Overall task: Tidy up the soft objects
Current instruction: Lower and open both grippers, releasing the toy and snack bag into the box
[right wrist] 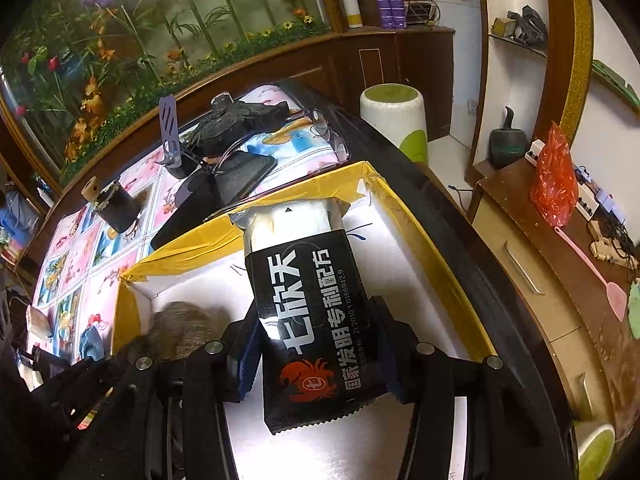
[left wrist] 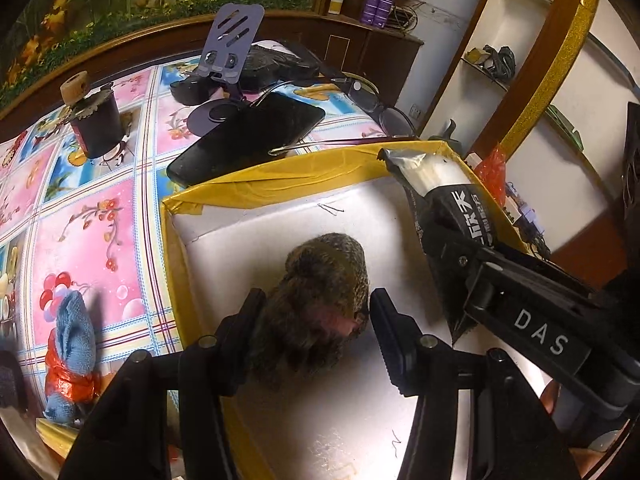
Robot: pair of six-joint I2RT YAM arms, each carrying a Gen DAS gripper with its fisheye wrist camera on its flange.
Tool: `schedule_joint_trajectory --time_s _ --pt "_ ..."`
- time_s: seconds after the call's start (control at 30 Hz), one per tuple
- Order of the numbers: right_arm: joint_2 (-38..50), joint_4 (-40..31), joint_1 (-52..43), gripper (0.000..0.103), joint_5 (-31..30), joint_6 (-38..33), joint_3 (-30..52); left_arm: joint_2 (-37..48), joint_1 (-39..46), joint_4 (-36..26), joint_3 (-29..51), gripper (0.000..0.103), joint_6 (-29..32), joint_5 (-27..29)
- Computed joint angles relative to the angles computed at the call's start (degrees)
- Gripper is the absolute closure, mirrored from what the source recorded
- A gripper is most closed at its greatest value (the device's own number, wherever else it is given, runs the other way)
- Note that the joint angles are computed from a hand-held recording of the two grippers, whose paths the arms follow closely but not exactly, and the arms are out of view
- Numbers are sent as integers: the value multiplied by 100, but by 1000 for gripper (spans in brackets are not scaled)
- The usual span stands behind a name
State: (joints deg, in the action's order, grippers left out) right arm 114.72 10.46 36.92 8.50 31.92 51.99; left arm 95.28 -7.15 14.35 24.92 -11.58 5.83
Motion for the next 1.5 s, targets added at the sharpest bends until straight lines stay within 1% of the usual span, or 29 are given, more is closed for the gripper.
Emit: schedule_joint_trajectory --time_s 0.2,0.33,0.6,0.77,0.97,1.1,1.17,1.23,1.3,1.37,1.43,1.5 --pt "73 -142 21 49 123 0 133 20 -33 61 24 48 -61 -35" --pt "160 -100 5 49 32 -53 234 55 -19 101 56 48 -61 -34" --pt "612 -457 -185 49 -152 -194 854 298 -8 97 322 48 -128 -150" --pt "988 -809 -264 49 -208 -338 1464 428 -68 30 509 48 -154 -294" --pt "1328 -1166 -239 49 -88 -452 2057 589 -122 -107 751 48 -147 -452" --pt "1282 -1147 -245 49 -95 -410 2022 508 -81 -114 674 47 -145 -402" --pt "1207 -1136 -260 41 -120 -341 1950 444 -59 -112 618 34 -154 -411" --pt "1116 -1021 -256 38 -196 -333 1833 317 -8 10 482 30 -179 -385" --pt "1033 -963 -230 37 -237 -335 1752 249 38 52 417 30 -165 -349" --pt "932 -964 -192 37 -116 -322 1681 156 74 51 335 29 -165 -260" --pt "705 -738 -162 37 -15 -312 1435 -46 116 -32 216 29 -182 -111" --pt "401 -444 -61 37 209 -341 1132 -480 138 -32 -47 29 -162 -41"
